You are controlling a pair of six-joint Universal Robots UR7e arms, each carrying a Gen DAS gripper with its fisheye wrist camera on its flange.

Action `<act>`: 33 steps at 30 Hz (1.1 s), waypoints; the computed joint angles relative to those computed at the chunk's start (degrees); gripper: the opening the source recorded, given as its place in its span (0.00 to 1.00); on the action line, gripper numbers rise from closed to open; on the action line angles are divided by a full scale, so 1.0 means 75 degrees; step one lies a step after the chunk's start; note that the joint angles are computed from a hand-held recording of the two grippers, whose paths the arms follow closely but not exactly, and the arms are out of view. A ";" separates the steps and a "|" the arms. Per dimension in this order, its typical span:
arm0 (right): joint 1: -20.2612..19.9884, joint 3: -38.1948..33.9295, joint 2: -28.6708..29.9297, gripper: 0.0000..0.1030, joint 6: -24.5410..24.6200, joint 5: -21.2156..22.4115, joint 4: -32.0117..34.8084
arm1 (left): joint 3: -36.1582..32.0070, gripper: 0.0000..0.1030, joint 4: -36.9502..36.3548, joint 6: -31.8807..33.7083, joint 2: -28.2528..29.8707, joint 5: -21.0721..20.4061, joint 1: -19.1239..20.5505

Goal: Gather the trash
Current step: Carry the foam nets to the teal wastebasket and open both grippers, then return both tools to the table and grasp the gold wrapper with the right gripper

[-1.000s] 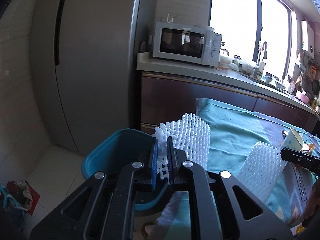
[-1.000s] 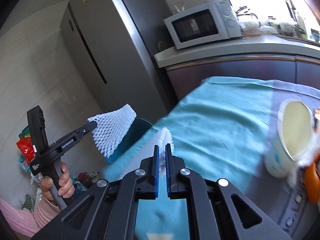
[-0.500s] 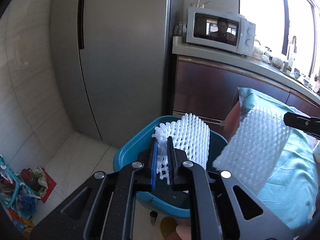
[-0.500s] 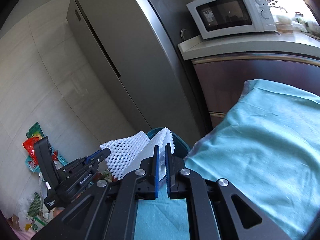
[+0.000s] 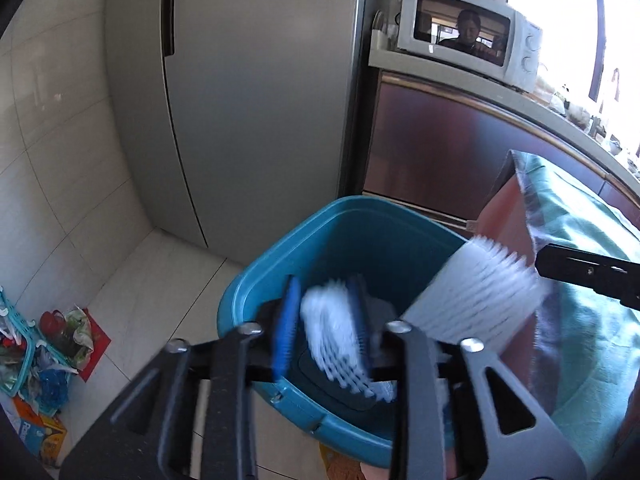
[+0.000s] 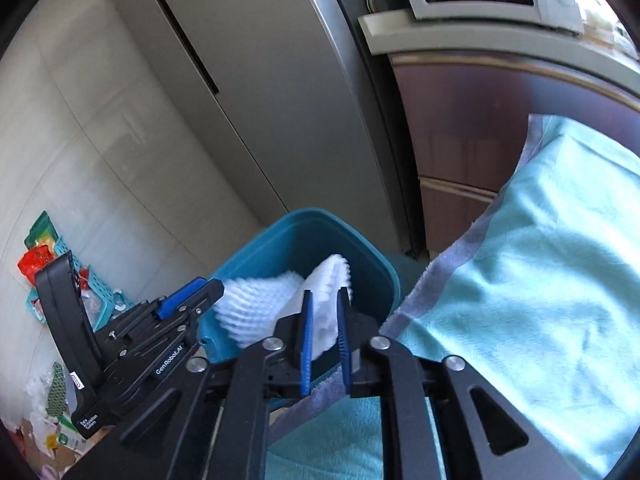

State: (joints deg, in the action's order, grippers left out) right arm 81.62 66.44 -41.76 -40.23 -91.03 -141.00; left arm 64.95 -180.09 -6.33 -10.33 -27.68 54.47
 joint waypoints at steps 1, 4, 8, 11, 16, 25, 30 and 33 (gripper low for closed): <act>-0.0001 0.0027 -0.0017 0.20 -0.0008 0.0006 -0.0035 | -0.0047 0.33 0.0035 -0.0012 0.0041 0.0042 0.0013; -0.0031 0.0257 -0.0137 0.21 -0.0155 0.0049 -0.0315 | 0.0038 0.33 0.0063 -0.0169 0.0042 -0.0020 0.0004; -0.0160 0.0722 -0.0530 0.22 -0.0372 0.0365 -0.0502 | 0.0177 0.37 -0.0425 0.0057 0.0036 -0.0123 -0.0098; -0.0289 0.1240 -0.0999 0.28 -0.0673 0.0728 -0.0714 | 0.0496 0.40 -0.1023 0.0423 -0.0079 -0.0294 -0.0309; -0.0594 0.2264 -0.1997 0.35 -0.1243 0.1404 -0.1295 | 0.0656 0.53 -0.2133 0.1488 -0.0024 -0.0834 -0.0764; -0.1498 0.3837 -0.3555 0.43 -0.1416 0.2157 -0.3118 | 0.0155 0.62 -0.1795 0.2227 0.0507 -0.2619 -0.1428; -0.2121 0.4274 -0.4079 0.45 -0.0881 0.2032 -0.3991 | -0.0834 0.64 -0.0713 0.2172 0.1163 -0.3457 -0.1656; -0.2587 0.4407 -0.4369 0.45 -0.0303 0.2021 -0.4355 | -0.1523 0.66 -0.0164 0.2255 0.1623 -0.3792 -0.1801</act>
State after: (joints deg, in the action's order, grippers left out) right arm 62.22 99.49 -74.53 -42.51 -75.87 -173.66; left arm 53.53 -181.31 10.58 1.84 -56.12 40.97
